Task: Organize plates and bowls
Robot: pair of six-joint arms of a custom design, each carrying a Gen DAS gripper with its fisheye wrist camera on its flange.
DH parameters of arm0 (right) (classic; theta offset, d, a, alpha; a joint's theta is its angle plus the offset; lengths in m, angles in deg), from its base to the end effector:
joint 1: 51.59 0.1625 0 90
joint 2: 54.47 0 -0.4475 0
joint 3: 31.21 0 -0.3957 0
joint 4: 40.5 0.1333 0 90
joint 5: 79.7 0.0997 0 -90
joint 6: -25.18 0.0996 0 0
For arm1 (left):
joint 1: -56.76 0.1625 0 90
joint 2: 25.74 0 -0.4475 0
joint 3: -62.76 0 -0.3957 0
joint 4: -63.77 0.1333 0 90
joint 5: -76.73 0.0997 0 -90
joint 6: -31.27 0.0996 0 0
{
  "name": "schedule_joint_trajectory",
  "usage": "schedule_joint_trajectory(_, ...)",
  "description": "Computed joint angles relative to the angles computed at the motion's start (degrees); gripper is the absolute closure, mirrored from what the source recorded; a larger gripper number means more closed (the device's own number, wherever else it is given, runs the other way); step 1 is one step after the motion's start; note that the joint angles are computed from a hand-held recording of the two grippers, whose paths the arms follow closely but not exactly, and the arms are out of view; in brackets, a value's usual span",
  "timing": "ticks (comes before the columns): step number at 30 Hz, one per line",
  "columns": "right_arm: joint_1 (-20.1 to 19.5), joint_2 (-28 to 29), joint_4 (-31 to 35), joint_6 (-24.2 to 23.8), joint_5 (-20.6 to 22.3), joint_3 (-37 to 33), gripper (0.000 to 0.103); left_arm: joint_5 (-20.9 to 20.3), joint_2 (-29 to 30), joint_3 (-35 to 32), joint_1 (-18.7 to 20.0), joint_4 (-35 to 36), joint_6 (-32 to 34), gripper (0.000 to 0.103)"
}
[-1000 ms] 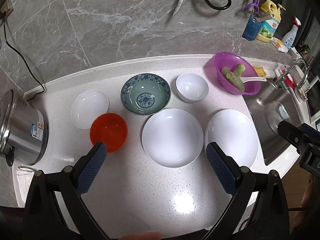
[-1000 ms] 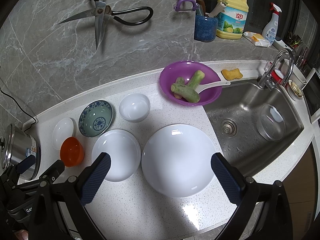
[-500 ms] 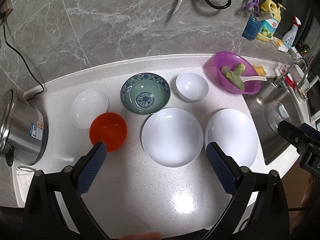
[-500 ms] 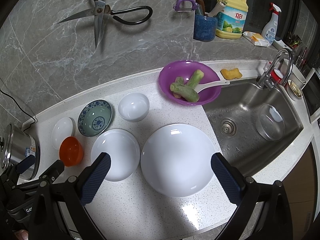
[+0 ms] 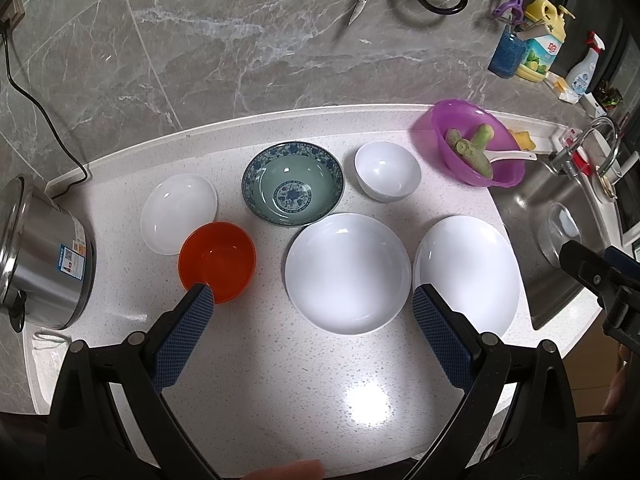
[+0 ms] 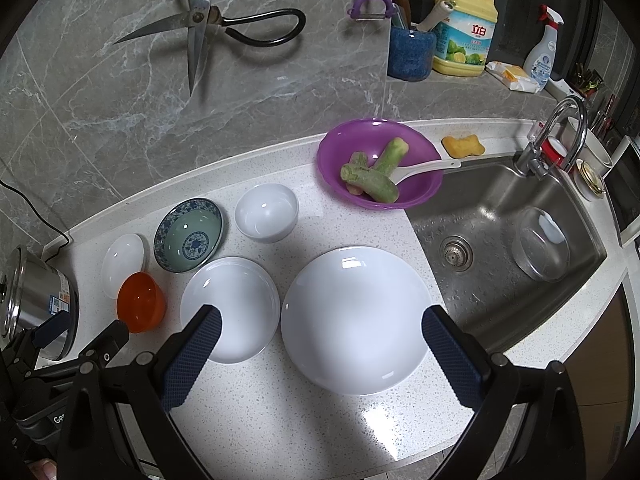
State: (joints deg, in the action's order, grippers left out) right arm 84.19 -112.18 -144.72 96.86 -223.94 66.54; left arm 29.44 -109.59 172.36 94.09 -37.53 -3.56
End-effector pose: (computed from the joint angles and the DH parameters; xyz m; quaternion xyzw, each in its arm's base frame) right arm 0.4712 -0.3853 0.1904 -0.0952 -0.8683 0.2766 0.4006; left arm -0.2620 -0.4524 0.3398 0.1885 0.9057 -0.1652 0.3420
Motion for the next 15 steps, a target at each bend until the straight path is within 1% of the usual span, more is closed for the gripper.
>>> schedule_joint_trajectory(6, 0.1, 0.5, 0.3, 0.6, 0.7, -0.6, 0.001, -0.3, -0.3, 0.9, 0.8, -2.4, 1.8, 0.002)
schedule_joint_trajectory(8, 0.1, 0.3, -2.3, -0.9, 0.7, 0.2, 0.001, -0.2, -1.0, 2.4, 1.2, -4.8, 3.0, 0.002)
schedule_joint_trajectory(10, 0.2, -0.2, -8.5, -4.6, 0.1, 2.8, 0.001, -1.0, -2.8, 5.5, 2.2, -9.8, 5.6, 0.002)
schedule_joint_trajectory(11, 0.4, -0.4, -11.5, -6.3, -0.6, 4.2, 0.001, -2.2, -3.6, 6.8, 2.8, -11.4, 6.1, 0.002)
schedule_joint_trajectory(12, 0.7, -0.9, -16.4, -9.2, -1.7, 6.5, 0.001, -3.8, -4.4, 8.0, 3.6, -12.5, 6.3, 0.003)
schedule_joint_trajectory(14, 1.4, -1.4, -25.9, -14.6, -4.3, 11.1, 0.001, -10.1, -6.4, 11.0, 6.7, -15.6, 8.2, 0.004)
schedule_joint_trajectory(15, 1.6, -2.1, -29.0, -16.1, -5.4, 13.4, 0.001, -12.6, -6.9, 12.0, 8.2, -16.1, 8.6, 0.004)
